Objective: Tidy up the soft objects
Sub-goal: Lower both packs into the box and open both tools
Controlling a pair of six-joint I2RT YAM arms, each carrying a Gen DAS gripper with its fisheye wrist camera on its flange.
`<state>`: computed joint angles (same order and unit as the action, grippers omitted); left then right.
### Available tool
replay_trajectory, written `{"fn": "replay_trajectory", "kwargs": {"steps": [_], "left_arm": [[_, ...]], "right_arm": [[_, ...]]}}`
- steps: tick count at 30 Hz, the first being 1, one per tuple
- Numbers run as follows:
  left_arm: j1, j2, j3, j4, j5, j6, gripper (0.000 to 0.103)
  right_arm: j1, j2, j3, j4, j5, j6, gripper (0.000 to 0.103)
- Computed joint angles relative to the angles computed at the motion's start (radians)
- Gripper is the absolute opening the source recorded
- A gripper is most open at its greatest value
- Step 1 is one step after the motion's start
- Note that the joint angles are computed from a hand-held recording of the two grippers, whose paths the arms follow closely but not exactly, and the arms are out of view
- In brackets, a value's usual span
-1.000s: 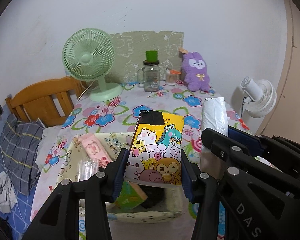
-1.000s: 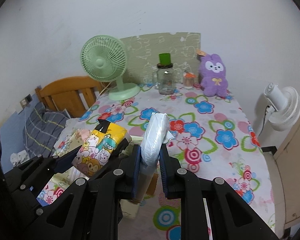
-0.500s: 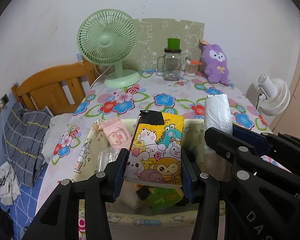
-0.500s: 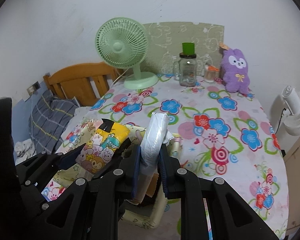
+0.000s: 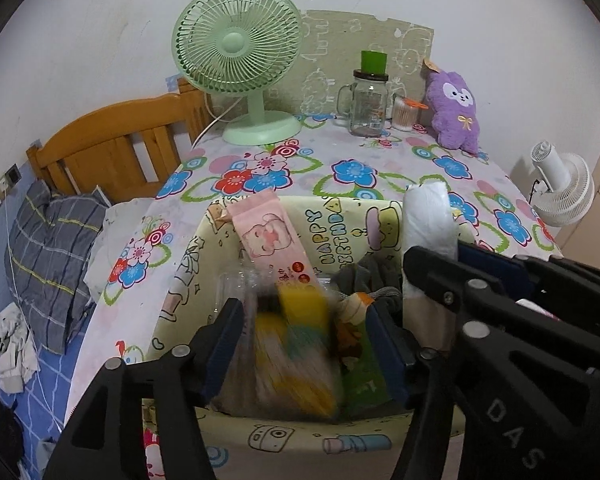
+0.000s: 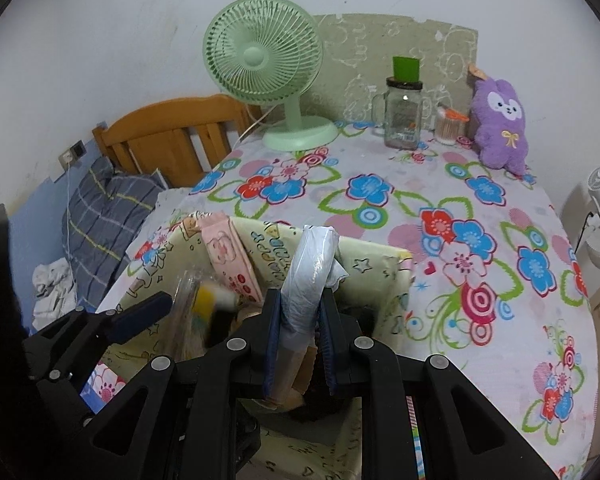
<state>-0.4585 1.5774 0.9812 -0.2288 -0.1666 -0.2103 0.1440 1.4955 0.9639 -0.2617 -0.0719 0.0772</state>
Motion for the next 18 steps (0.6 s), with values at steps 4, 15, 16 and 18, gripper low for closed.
{"fn": "replay_trajectory", "kwargs": {"steps": [4,15,16,18], "left_arm": [[0.008,-0.003,-0.006,0.008,0.006,0.001,0.078],[0.002,-0.017,-0.012,0.002,0.008,-0.006,0.087],[0.0,-0.022,-0.014,0.003,0.007,-0.007,0.088],[-0.007,-0.033,-0.018,0.004,0.004,-0.011,0.088]], "right_arm": [[0.003,0.028,0.013,-0.001,-0.015,0.004,0.021],[0.011,0.012,-0.001,0.0,0.022,0.003,0.067],[0.009,-0.001,-0.01,0.005,0.025,0.001,0.068],[0.005,-0.02,-0.017,0.002,0.03,-0.005,0.07]]}}
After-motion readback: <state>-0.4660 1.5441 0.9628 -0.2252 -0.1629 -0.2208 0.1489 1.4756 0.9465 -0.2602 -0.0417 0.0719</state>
